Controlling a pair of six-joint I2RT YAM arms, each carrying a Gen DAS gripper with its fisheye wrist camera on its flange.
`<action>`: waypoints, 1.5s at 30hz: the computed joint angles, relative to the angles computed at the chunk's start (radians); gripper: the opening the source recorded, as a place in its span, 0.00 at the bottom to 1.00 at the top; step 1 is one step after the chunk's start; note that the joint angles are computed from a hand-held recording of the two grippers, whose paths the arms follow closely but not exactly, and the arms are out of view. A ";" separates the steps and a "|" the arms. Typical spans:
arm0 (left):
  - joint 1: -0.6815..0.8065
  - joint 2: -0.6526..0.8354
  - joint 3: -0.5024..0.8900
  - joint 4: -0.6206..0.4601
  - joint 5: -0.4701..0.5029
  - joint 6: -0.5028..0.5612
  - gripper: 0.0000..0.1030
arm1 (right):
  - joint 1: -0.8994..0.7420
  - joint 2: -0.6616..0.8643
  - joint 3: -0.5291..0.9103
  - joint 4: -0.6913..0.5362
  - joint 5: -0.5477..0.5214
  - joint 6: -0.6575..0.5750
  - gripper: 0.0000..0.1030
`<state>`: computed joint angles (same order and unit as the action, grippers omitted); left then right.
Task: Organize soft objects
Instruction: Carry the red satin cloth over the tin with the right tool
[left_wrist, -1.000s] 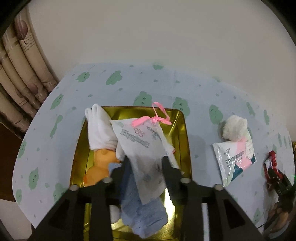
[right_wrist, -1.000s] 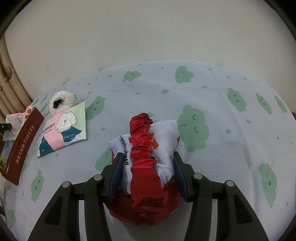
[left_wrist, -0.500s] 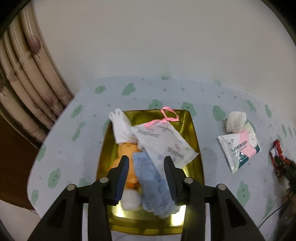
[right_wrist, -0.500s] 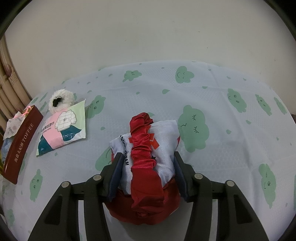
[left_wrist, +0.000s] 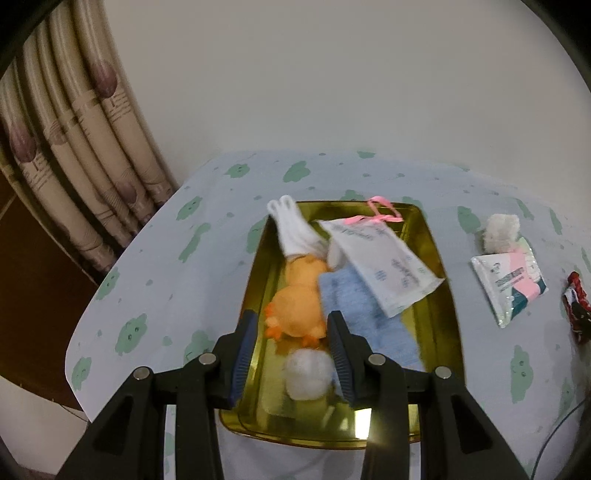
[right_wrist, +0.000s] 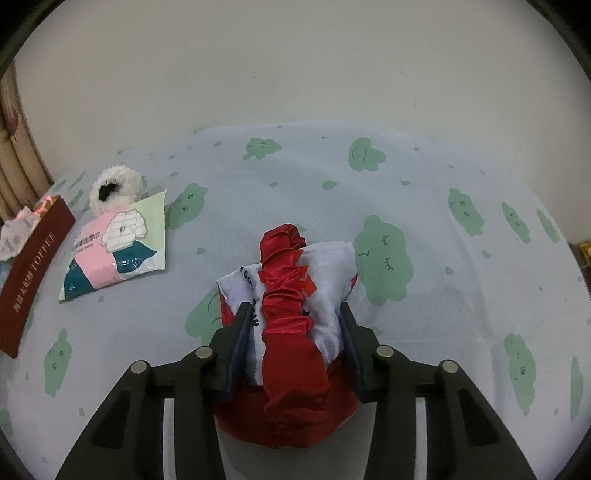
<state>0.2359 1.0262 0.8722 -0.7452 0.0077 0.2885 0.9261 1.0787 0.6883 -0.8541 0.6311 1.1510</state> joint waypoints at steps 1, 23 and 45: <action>0.011 -0.004 -0.010 0.010 0.001 0.008 0.39 | 0.006 0.018 0.012 -0.011 0.007 0.005 0.37; 0.364 -0.012 -0.060 0.112 0.225 0.112 0.46 | 0.120 0.285 0.369 -0.169 0.080 0.074 0.28; 0.505 0.126 0.032 0.106 0.284 -0.004 0.46 | 0.215 0.887 1.192 -0.006 -0.058 -0.372 0.28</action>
